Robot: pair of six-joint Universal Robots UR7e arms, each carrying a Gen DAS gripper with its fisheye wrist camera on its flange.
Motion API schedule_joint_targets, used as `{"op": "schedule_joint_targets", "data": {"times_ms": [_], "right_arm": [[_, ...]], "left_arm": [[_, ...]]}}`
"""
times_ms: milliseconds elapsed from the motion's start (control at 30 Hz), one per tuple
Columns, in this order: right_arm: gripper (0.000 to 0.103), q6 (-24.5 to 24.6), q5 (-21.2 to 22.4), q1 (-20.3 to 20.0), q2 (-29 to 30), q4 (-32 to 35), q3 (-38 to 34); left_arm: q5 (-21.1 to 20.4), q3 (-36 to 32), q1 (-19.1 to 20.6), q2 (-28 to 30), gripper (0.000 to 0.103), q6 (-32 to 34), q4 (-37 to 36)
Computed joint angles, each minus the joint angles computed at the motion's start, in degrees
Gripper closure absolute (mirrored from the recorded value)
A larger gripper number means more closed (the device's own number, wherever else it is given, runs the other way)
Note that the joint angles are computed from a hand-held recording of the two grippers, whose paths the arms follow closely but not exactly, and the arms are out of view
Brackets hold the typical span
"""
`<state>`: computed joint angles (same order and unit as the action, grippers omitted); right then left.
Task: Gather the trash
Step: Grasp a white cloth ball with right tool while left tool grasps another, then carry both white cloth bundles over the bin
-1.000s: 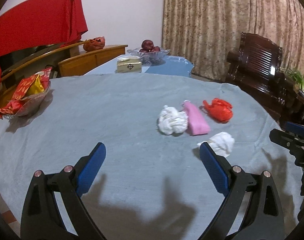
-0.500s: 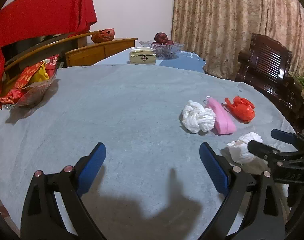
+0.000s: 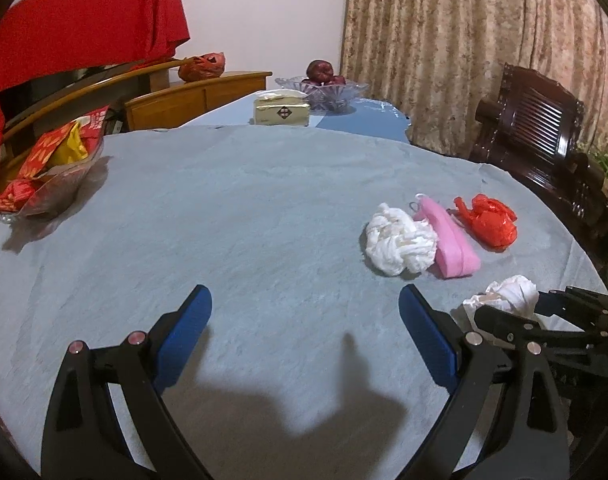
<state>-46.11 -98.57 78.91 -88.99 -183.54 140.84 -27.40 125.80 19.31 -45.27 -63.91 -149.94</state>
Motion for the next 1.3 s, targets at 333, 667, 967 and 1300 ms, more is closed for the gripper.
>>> {"op": "schedule_joint_targets", "data": {"times_ms": [333,667,967,1300], "right_arm": [[0.052,1.62,1.55,-3.67,-3.18,0.45,-3.39],[0.052,2.16,1.42,-5.67,-2.07,0.98,-7.34],[0.052,1.88,2.35,-6.69,-3.77,2.17,-6.33],[0.052,1.38,4.62,-6.77,-9.51,5.03,-4.09]], "left_arm": [[-0.42,-8.40,4.08,8.41,0.011,17.74,-14.54],[-7.51,-15.31,9.51,11.63,0.029,22.00,-12.95],[-10.07,-15.26,9.76,11.78,0.070,24.27,-14.34],[-6.45,-11.88,4.41,8.13,0.072,17.37,-9.65]]}}
